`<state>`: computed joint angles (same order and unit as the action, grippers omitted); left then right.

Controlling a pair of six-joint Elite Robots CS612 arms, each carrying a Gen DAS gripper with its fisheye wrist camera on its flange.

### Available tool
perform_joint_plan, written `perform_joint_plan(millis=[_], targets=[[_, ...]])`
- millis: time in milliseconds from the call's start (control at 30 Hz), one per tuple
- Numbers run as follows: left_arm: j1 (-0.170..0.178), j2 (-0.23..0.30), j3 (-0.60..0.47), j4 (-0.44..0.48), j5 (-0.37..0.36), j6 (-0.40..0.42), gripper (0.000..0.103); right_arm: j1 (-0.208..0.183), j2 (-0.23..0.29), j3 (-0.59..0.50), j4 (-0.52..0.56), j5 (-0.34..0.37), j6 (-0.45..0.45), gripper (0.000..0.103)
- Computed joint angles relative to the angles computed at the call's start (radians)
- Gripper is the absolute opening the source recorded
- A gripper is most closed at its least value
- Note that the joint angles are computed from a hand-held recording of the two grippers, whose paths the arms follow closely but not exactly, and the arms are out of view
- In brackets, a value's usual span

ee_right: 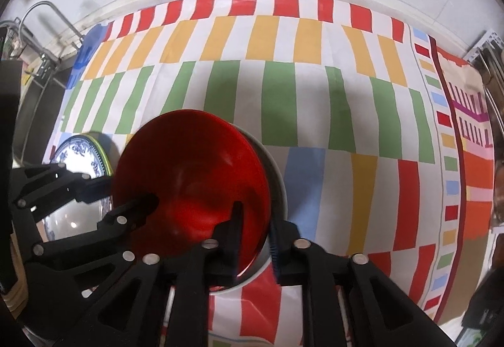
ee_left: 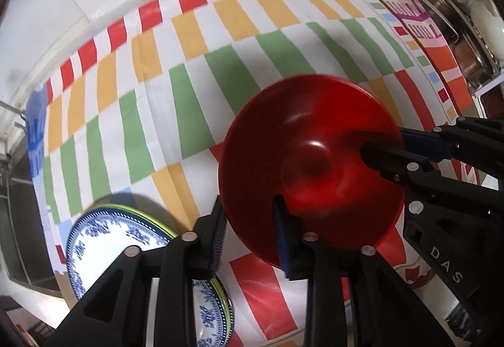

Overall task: Organize plates and bowls
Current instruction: 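Lower the red bowl into the white bowl on the stack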

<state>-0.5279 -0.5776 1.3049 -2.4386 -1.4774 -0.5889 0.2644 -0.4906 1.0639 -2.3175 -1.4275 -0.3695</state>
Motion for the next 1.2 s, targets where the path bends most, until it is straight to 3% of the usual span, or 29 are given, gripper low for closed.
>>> perform_joint_plan(millis=[67, 200, 400, 600, 867, 1067, 1200], targets=[[-0.004, -0.01, 0.014, -0.031, 0.018, 0.01, 0.043, -0.004, -0.008, 0.011, -0.005, 0.017, -0.01, 0.021], [-0.013, -0.033, 0.043, -0.084, 0.059, 0.013, 0.048, -0.009, -0.042, 0.069, -0.097, 0.014, -0.008, 0.034], [-0.007, -0.054, 0.057, -0.113, 0.049, -0.005, 0.055, -0.014, -0.072, 0.11, -0.182, 0.023, 0.002, 0.041], [0.003, -0.051, 0.049, -0.079, 0.045, -0.022, 0.057, -0.014, -0.048, 0.051, -0.097, 0.034, 0.023, 0.042], [0.031, -0.015, 0.02, -0.033, -0.047, -0.055, 0.057, -0.008, -0.005, 0.002, -0.043, -0.021, 0.06, 0.042], [0.036, 0.008, -0.004, -0.014, -0.077, -0.043, 0.056, -0.01, 0.015, -0.026, 0.018, -0.019, 0.062, 0.042], [0.041, 0.021, -0.016, 0.003, -0.111, -0.04, 0.048, -0.011, 0.026, -0.04, 0.059, -0.021, 0.065, 0.042]])
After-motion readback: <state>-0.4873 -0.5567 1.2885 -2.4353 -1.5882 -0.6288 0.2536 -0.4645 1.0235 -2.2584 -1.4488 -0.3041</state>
